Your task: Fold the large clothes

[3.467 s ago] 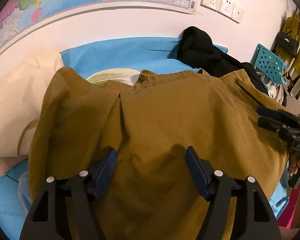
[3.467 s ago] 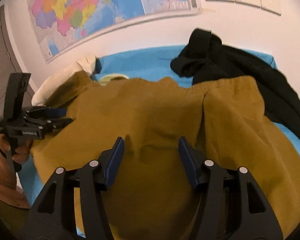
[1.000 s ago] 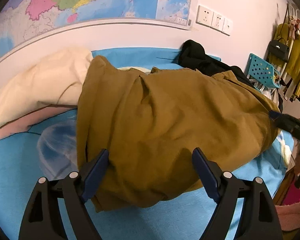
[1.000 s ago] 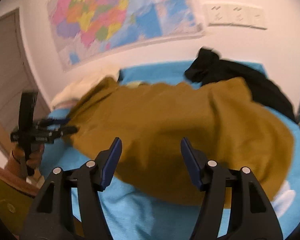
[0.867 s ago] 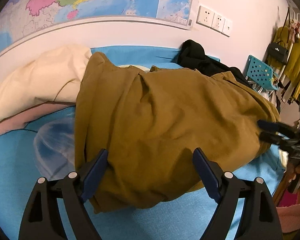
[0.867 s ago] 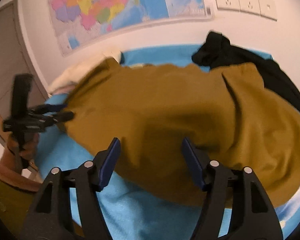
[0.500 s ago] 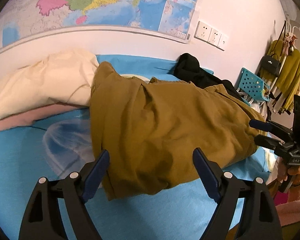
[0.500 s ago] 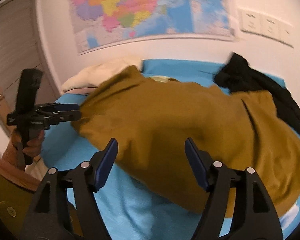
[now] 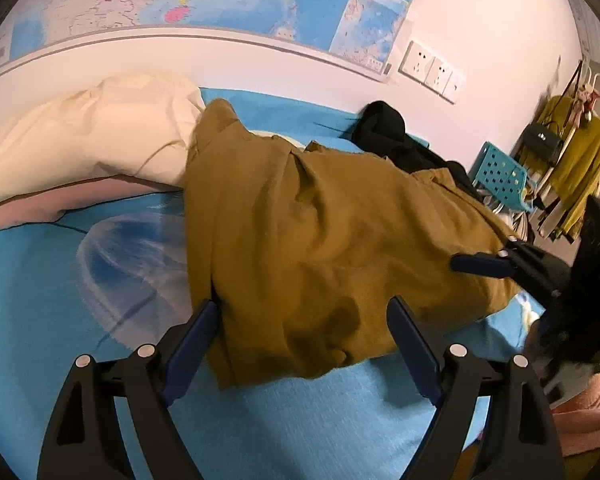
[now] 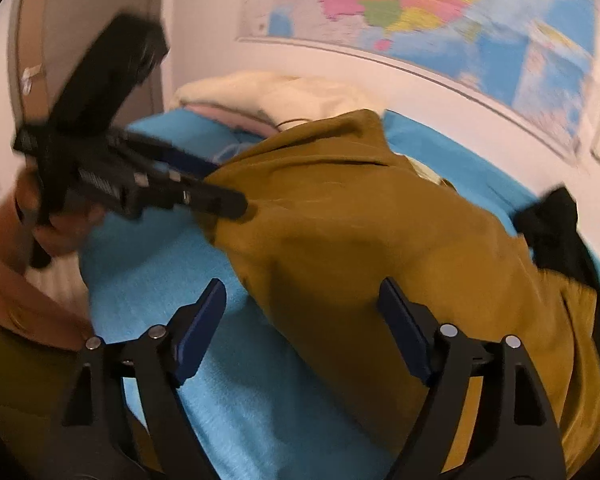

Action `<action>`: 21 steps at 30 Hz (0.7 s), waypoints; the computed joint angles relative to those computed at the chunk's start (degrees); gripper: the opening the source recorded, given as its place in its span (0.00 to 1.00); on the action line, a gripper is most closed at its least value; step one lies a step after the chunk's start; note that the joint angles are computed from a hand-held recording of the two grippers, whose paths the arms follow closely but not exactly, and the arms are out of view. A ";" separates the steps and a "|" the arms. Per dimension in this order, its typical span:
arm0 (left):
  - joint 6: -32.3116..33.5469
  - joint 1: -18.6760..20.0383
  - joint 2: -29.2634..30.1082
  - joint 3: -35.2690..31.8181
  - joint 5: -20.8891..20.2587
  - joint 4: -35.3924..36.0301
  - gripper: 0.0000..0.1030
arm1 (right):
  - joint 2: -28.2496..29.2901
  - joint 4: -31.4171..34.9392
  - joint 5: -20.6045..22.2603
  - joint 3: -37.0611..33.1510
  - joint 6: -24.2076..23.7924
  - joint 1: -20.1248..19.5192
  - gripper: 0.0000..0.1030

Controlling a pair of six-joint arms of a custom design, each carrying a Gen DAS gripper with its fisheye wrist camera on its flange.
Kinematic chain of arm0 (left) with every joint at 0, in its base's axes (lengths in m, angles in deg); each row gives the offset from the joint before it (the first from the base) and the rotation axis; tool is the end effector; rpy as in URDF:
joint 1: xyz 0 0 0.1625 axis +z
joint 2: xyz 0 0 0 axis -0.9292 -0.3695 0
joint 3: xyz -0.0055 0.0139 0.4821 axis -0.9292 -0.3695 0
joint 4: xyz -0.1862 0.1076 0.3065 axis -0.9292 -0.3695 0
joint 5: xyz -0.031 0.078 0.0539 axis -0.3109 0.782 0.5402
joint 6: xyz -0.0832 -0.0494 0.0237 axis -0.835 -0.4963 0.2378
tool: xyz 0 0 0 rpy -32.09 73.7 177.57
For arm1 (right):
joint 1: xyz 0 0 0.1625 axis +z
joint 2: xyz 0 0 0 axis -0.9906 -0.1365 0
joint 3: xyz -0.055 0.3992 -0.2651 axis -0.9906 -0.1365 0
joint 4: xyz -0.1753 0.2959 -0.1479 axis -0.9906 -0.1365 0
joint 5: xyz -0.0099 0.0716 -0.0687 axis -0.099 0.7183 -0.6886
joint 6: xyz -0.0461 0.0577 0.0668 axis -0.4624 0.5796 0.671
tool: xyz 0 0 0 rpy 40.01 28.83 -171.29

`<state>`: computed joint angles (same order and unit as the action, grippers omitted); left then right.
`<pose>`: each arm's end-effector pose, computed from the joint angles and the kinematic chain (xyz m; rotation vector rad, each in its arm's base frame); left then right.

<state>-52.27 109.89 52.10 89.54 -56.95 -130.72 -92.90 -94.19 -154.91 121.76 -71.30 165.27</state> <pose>-0.2834 -0.5307 0.0787 0.2373 2.4664 -1.0726 0.0676 -0.5926 0.2405 1.9090 -2.1286 0.4178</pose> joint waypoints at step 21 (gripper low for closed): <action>-3.96 -2.73 -0.08 3.64 -1.73 -2.27 0.83 | 4.23 -5.93 -1.84 -1.41 -3.34 0.10 0.38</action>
